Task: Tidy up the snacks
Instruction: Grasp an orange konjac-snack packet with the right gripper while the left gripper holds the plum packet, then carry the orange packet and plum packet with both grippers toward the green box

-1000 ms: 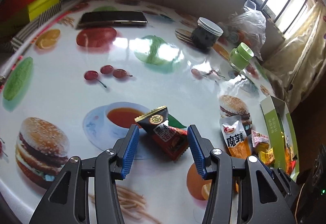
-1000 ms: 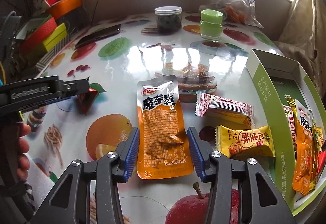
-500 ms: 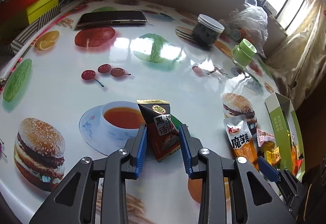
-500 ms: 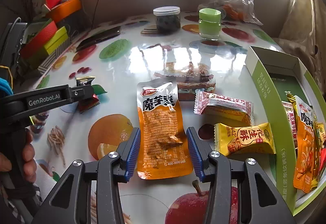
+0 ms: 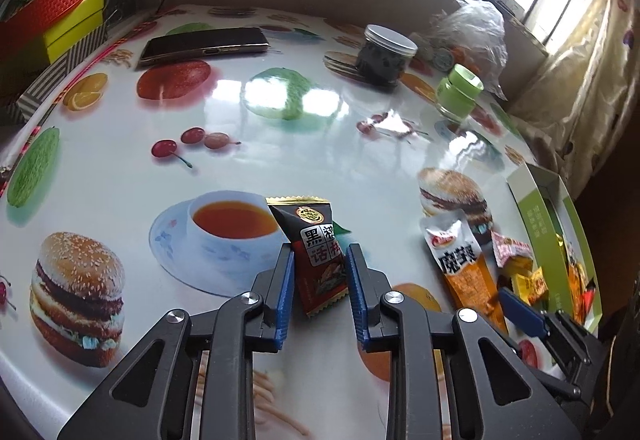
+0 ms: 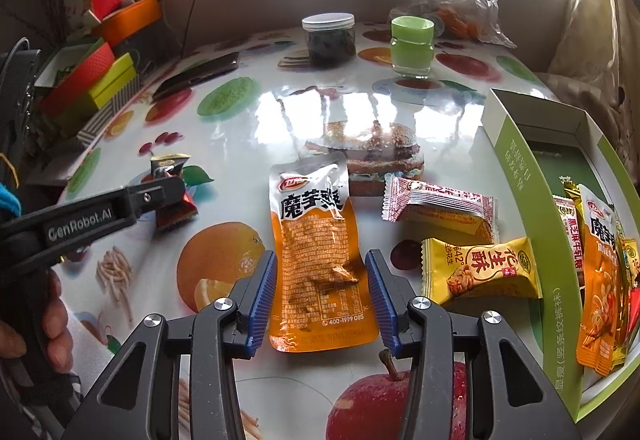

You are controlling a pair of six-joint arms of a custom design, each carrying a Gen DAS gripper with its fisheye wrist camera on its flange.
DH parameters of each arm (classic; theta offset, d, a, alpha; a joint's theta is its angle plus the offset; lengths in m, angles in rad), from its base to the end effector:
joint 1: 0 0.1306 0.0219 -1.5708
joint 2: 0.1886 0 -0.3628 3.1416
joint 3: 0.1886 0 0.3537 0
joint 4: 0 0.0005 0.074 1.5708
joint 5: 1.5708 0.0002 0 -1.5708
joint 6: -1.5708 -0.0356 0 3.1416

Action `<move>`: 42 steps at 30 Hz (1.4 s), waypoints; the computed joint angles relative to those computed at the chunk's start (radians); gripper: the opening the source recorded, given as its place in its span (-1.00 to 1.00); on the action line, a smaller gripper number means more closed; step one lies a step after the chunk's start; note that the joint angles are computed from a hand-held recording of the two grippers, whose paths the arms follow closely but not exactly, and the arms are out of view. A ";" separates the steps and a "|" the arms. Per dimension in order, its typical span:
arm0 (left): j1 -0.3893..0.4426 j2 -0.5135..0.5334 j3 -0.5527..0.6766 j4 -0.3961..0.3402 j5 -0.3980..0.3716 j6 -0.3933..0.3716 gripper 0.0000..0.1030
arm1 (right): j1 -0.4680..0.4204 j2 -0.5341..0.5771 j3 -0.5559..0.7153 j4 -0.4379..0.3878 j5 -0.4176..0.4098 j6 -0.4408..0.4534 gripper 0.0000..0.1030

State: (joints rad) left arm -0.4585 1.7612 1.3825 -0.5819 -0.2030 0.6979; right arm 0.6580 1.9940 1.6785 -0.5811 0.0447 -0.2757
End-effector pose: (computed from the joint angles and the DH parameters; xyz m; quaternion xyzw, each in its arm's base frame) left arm 0.4935 -0.2361 0.2475 -0.1435 0.9385 -0.0824 0.3031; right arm 0.5035 0.3865 0.2321 -0.1720 0.9277 0.1300 0.3048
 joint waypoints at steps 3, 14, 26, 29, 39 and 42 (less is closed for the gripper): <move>-0.011 -0.004 -0.001 0.007 0.004 -0.009 -0.49 | 0.000 -0.002 -0.002 -0.001 -0.001 0.000 -0.16; -0.045 -0.031 -0.005 0.017 -0.014 -0.041 -0.49 | -0.004 -0.041 -0.044 0.023 0.002 -0.006 -0.17; -0.074 -0.049 0.008 0.007 -0.038 -0.062 -0.49 | -0.016 -0.105 -0.107 0.059 0.006 -0.016 -0.17; -0.082 -0.049 0.016 0.005 -0.042 -0.065 -0.49 | -0.020 -0.121 -0.123 0.066 0.011 -0.016 -0.17; -0.111 -0.042 0.050 -0.003 -0.053 -0.090 -0.49 | -0.036 -0.177 -0.182 0.096 0.025 -0.030 -0.17; -0.120 -0.036 0.065 -0.007 -0.053 -0.099 -0.49 | -0.042 -0.193 -0.198 0.105 0.029 -0.035 -0.17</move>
